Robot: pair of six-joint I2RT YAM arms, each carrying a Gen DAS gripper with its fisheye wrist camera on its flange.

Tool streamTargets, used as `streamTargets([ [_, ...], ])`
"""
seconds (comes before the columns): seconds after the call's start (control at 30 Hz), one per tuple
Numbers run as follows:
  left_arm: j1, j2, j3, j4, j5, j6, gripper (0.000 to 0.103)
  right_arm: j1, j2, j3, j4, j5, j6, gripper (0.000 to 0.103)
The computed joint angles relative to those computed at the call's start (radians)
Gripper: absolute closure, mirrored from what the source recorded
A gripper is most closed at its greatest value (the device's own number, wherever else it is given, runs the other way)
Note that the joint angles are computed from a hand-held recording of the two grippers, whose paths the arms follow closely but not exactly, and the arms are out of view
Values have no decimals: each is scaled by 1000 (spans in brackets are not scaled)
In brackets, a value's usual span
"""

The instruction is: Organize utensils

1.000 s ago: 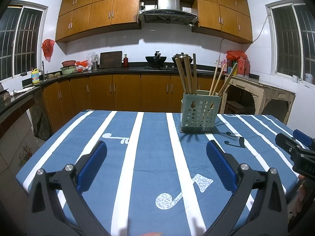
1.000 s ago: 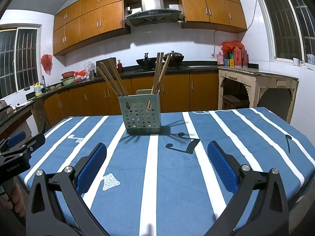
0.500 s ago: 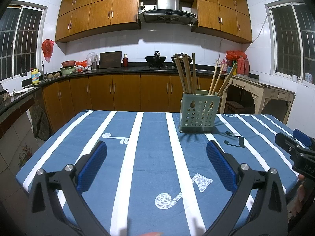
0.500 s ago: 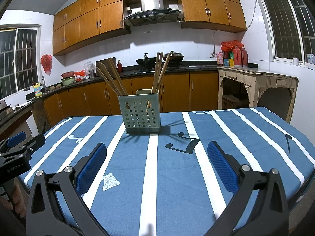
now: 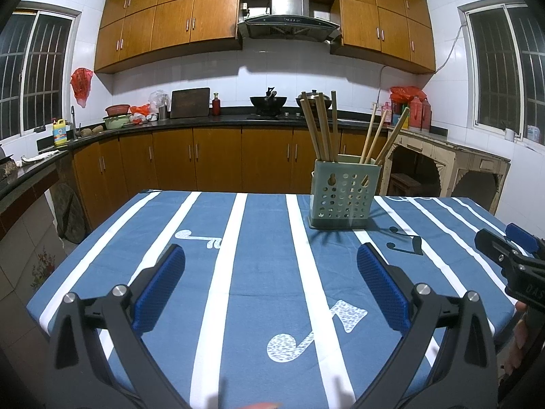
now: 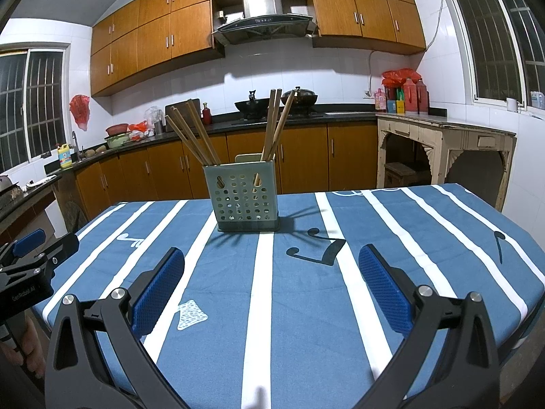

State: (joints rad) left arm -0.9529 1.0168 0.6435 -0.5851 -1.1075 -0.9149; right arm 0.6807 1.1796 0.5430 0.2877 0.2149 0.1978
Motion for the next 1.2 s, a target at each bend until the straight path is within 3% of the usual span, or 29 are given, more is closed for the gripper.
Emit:
streamTargets([
  [1.2, 1, 6, 12, -10, 3, -3, 4, 8, 2, -2, 0, 6, 8, 2],
])
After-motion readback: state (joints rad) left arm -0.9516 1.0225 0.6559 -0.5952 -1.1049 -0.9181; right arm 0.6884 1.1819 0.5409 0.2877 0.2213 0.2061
